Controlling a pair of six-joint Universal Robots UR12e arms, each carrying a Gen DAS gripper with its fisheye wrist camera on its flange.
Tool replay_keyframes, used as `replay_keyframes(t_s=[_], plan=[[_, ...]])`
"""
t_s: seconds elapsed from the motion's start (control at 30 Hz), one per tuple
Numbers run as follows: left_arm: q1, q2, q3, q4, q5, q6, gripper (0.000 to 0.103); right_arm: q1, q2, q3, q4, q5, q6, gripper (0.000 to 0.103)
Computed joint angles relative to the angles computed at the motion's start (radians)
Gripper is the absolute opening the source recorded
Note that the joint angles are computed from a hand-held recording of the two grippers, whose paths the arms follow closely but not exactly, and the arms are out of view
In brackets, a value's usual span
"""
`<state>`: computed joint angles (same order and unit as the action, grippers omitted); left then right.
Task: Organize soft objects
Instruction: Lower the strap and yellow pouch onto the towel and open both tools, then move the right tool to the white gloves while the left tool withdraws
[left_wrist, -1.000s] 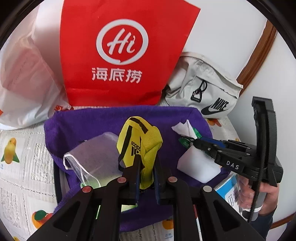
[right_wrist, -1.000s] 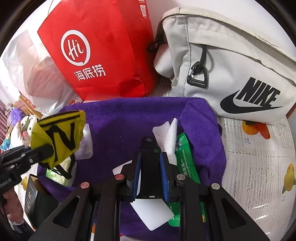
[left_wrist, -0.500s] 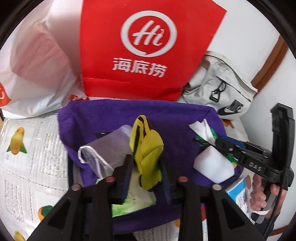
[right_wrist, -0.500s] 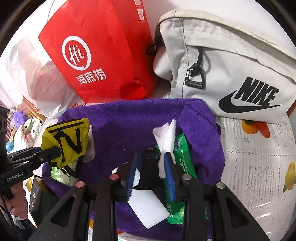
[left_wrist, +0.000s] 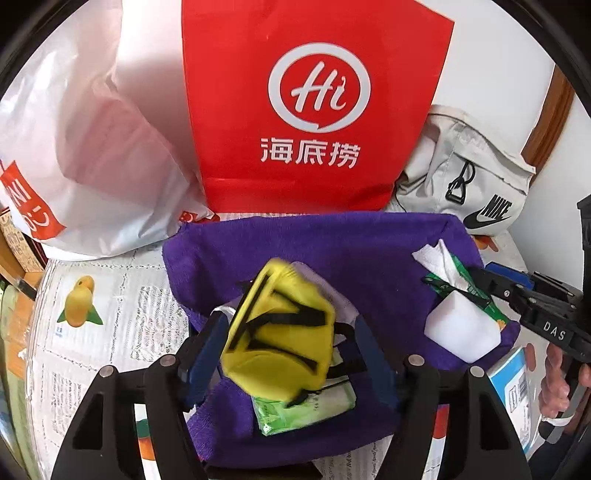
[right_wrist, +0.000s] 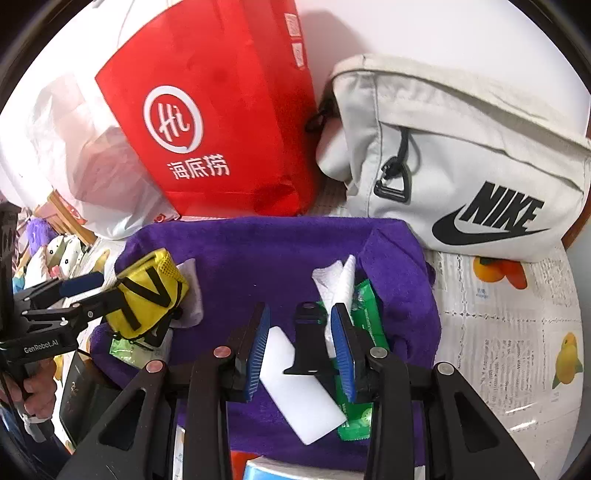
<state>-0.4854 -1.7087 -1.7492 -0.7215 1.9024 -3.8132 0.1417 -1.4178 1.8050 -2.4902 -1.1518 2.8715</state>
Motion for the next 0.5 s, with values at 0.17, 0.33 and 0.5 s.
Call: replay_keyframes(t_s=[0.17, 0.33, 0.5], plan=[[-0.009, 0.021, -0.01, 0.011, 0.033, -0.014, 0.069, 0.005, -0.029, 0.02, -0.028, 0.008, -0.005, 0.035], [-0.039, 0.047, -0.033, 0.072, 0.076, 0.008, 0.069, -0.003, -0.105, 0.093, -0.1, 0.031, -0.007, 0.048], [-0.072, 0.08, -0.049, 0.06, 0.086, 0.002, 0.069, -0.027, -0.216, 0.179, -0.081, 0.101, -0.054, 0.05]])
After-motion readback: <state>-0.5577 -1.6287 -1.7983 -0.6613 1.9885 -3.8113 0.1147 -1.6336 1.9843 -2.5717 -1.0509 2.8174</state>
